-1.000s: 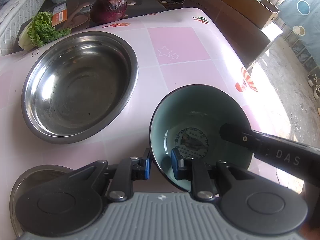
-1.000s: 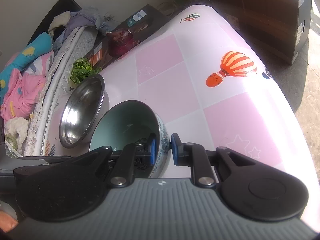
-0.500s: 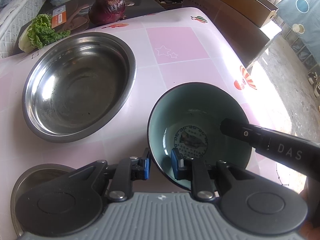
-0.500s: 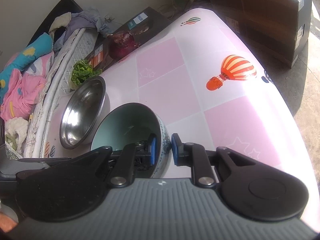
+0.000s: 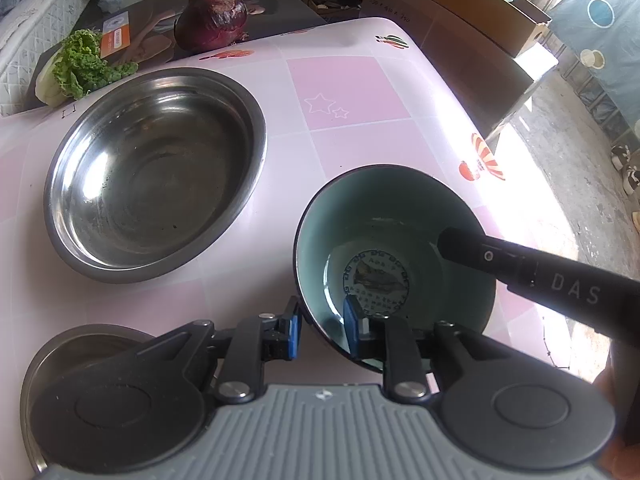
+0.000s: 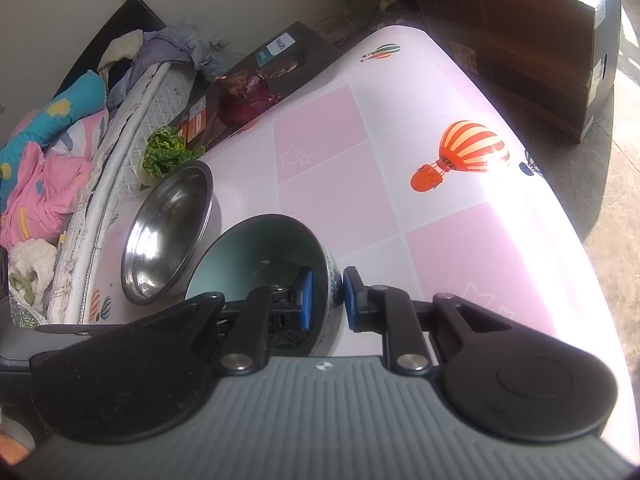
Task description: Organize plates and bowls
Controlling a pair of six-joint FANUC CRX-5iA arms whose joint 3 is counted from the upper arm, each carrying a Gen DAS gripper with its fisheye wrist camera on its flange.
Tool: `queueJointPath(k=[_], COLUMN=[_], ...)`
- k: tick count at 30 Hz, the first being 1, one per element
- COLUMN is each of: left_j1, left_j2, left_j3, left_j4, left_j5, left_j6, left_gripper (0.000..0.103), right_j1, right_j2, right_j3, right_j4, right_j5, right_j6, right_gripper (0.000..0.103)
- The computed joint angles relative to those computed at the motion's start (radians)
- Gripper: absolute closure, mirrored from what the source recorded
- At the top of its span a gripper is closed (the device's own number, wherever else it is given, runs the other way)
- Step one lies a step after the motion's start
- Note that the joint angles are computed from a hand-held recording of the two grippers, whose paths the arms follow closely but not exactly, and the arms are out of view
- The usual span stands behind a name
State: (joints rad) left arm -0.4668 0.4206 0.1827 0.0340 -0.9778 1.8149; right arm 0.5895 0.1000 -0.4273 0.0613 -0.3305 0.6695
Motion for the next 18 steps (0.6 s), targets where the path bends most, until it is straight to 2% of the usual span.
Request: queueJointPath(k=[4,11,18], left_j1=[0.0,0.003,0.003], left_j2=[0.001,0.005,0.007], left_j3=[-0.002,-0.002,0.0], left_j4=[-0.001,0.006,0.004], left_j5=[0.001,0.001,0.001], left_j6=[-0.002,-0.003,-0.006], left_gripper=[0.08,0.081,0.081], right_j1=[-0.001,-0.018,-0.01], right_j2=[0.002,0.031,0.036], right_j3=[0.001,0.048,0.045], right_j4=[-0.007,-0.128,-0.112], right_j5=[0.0,-0.033,-0.027], right_j6=[0.007,0.099,0.086], right_gripper=[0.087,0.087,0.086])
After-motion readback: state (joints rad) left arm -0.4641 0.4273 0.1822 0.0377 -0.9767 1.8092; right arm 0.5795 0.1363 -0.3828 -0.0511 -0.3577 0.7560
